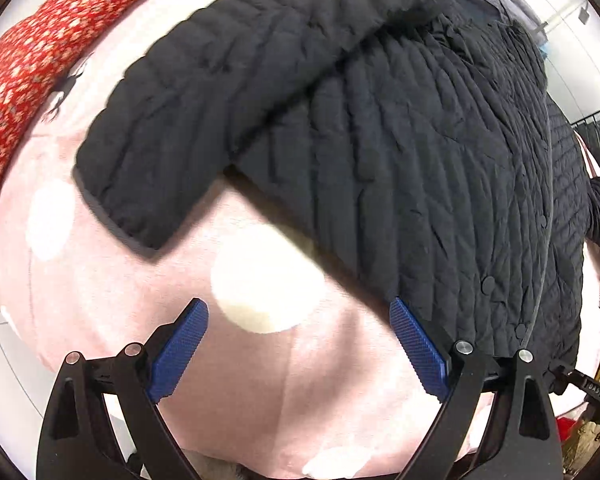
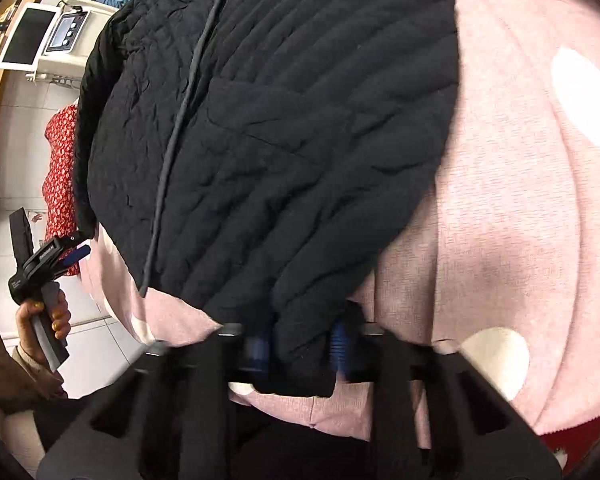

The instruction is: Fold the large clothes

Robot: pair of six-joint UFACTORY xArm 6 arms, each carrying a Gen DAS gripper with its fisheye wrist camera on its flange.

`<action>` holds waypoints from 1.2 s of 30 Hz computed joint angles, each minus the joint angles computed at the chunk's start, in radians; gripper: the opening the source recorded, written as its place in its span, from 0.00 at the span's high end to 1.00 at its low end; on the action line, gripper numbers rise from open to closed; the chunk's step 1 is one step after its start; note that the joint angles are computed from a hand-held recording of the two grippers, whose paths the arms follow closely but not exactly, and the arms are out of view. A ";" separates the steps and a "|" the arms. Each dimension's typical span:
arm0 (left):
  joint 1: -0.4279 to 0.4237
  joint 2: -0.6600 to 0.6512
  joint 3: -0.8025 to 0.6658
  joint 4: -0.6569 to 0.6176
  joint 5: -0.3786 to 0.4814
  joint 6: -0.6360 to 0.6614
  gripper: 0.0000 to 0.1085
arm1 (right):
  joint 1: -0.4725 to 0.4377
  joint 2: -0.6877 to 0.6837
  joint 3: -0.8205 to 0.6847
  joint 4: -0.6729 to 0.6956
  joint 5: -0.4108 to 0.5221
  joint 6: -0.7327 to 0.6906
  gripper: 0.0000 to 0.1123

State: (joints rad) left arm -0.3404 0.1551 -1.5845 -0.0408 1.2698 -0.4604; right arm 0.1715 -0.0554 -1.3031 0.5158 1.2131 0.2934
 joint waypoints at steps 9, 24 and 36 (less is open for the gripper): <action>-0.023 0.029 -0.055 -0.020 -0.040 0.071 0.15 | -0.185 -0.118 -0.144 -0.275 0.272 -0.067 0.94; -0.070 0.135 -0.084 -0.264 -0.019 0.230 0.77 | -0.194 -0.117 -0.024 -0.237 0.195 -0.054 0.91; -0.070 0.023 -0.108 -0.226 0.074 0.299 0.92 | -0.129 -0.168 0.021 -0.163 0.327 -0.117 0.92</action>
State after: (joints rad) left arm -0.4108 0.1781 -1.6928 -0.2664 1.3437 -0.1610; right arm 0.0430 -0.2236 -1.2825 0.3531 1.5399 0.1763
